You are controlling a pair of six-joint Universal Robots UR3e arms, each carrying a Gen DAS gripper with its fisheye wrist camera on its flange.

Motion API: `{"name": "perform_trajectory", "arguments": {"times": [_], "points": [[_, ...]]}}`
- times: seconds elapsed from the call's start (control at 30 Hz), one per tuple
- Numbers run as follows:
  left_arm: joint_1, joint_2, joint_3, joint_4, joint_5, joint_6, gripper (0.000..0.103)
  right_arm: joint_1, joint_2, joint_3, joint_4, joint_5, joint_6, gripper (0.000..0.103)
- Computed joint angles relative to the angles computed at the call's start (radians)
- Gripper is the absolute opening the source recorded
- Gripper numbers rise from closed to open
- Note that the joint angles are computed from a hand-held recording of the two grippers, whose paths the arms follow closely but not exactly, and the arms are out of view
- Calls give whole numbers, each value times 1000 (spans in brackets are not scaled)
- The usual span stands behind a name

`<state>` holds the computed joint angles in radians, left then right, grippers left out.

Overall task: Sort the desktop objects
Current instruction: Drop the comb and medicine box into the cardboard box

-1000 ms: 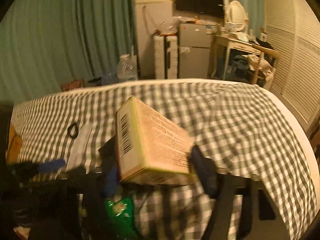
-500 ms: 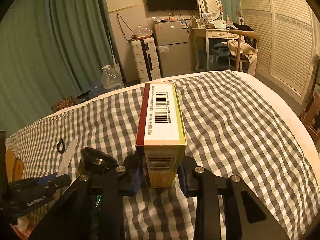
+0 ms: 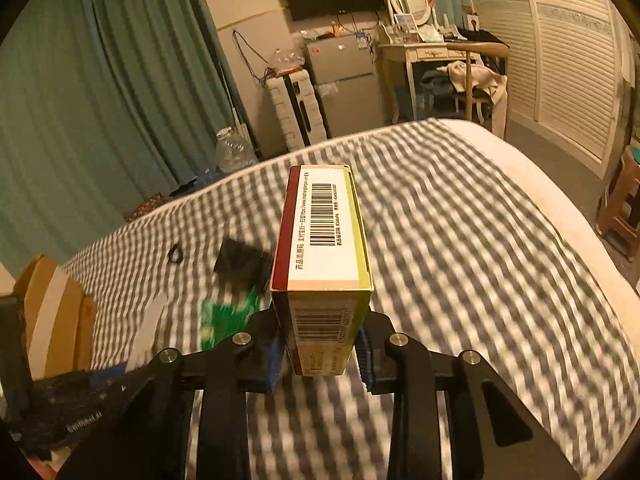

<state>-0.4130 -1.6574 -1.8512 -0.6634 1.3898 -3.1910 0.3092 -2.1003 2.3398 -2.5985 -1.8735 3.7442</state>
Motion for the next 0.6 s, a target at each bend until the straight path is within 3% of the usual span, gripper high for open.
{"name": "perform_trajectory", "arguments": {"times": [0.13, 0.17, 0.4, 0.53, 0.6], "points": [[-8, 143, -64, -26, 2, -27, 27, 195, 8, -84, 113, -125, 113, 29], [-6, 173, -73, -33, 2, -30, 27, 280, 37, -138, 160, -194, 154, 29], [83, 464, -115, -165, -37, 0, 27, 627, 232, -445, 381, -422, 331, 29], [225, 631, -83, -324, -125, 74, 27, 743, 361, -627, 467, -479, 378, 29], [368, 734, -52, -463, -223, 145, 27, 811, 451, -758, 530, -529, 397, 29]]}}
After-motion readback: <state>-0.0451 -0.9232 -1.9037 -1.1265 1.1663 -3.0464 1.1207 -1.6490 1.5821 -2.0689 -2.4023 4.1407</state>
